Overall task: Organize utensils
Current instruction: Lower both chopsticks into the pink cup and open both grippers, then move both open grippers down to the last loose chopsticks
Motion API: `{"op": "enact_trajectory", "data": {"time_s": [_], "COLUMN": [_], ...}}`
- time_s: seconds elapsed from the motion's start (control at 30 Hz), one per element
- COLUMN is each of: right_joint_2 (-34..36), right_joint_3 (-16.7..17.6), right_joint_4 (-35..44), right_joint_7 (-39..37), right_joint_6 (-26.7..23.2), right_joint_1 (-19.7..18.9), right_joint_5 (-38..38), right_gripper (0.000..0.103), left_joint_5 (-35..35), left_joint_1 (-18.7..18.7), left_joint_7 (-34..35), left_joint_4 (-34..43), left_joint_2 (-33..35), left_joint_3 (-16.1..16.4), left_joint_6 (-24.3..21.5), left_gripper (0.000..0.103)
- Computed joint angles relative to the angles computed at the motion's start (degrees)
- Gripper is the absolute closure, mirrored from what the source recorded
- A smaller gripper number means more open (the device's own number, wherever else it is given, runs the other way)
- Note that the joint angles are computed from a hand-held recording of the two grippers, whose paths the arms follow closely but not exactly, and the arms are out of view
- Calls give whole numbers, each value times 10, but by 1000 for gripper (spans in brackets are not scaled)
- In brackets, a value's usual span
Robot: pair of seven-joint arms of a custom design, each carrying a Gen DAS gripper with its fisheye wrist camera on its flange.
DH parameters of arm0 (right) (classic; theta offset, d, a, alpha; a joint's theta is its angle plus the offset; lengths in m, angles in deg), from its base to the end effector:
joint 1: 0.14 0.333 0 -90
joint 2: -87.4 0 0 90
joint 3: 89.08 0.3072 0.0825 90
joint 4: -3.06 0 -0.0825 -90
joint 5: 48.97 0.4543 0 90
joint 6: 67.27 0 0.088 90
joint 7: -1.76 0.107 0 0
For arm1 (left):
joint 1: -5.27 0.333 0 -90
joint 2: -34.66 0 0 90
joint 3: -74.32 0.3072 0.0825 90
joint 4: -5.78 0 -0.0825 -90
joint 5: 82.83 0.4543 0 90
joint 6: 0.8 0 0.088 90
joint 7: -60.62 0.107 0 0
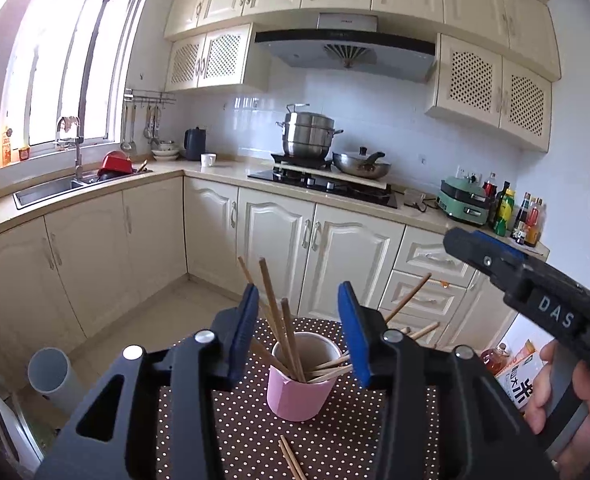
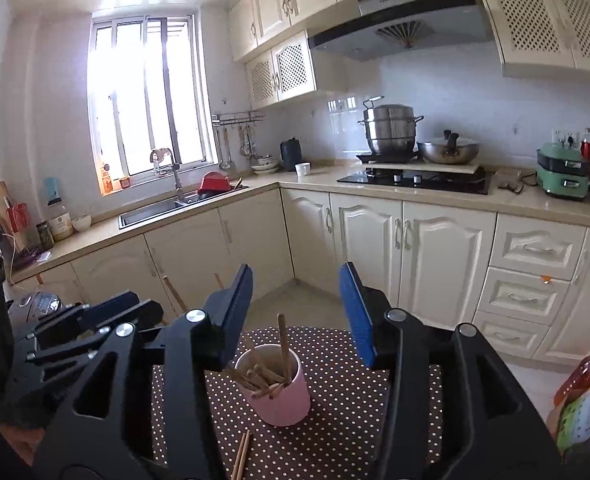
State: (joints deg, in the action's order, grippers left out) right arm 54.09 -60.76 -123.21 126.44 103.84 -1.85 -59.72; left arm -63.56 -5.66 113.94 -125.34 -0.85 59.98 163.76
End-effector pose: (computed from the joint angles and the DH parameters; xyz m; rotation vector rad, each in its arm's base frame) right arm 0.4214 0.3002 0.7117 -1.4354 1.2289 -0.7939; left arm 0.4205 -0.2532 0.6955 -1.4267 1.6086 -1.2452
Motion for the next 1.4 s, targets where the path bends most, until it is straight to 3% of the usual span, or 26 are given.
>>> {"op": "enact_trajectory", "data": {"time_s": [0.27,0.67,0.93,1.07,1.4], "right_joint_2": [-81,-171,-202,-213,-139], "right_joint_3": [26,36,30,33,9], "right_joint_4": [-51,-126,-170,-193,-212], "right_joint_7": [17,11,18,21,31], "right_joint_6": [7,-10,-25,-32,-60], "right_joint_1": [-22,3,28,37,100], "right_joint_5": [2,36,51,51,59], "right_gripper": [57,50,49,47,47], "left_joint_5": [22,41,20,8,-78], "left_joint_1": [20,13,-40,-55,-108], "left_joint_7": [-36,-73,-48,-27,25], "left_joint_4": [-34,-91,-144,-169,-182], "left_joint_2": [-64,-147,-187,-202,-123], "left_joint_3": [-25,-41,-12,-3,43], "left_joint_6": [1,-25,-39,-67,-131], "left_gripper": [51,34,34,34,34]}}
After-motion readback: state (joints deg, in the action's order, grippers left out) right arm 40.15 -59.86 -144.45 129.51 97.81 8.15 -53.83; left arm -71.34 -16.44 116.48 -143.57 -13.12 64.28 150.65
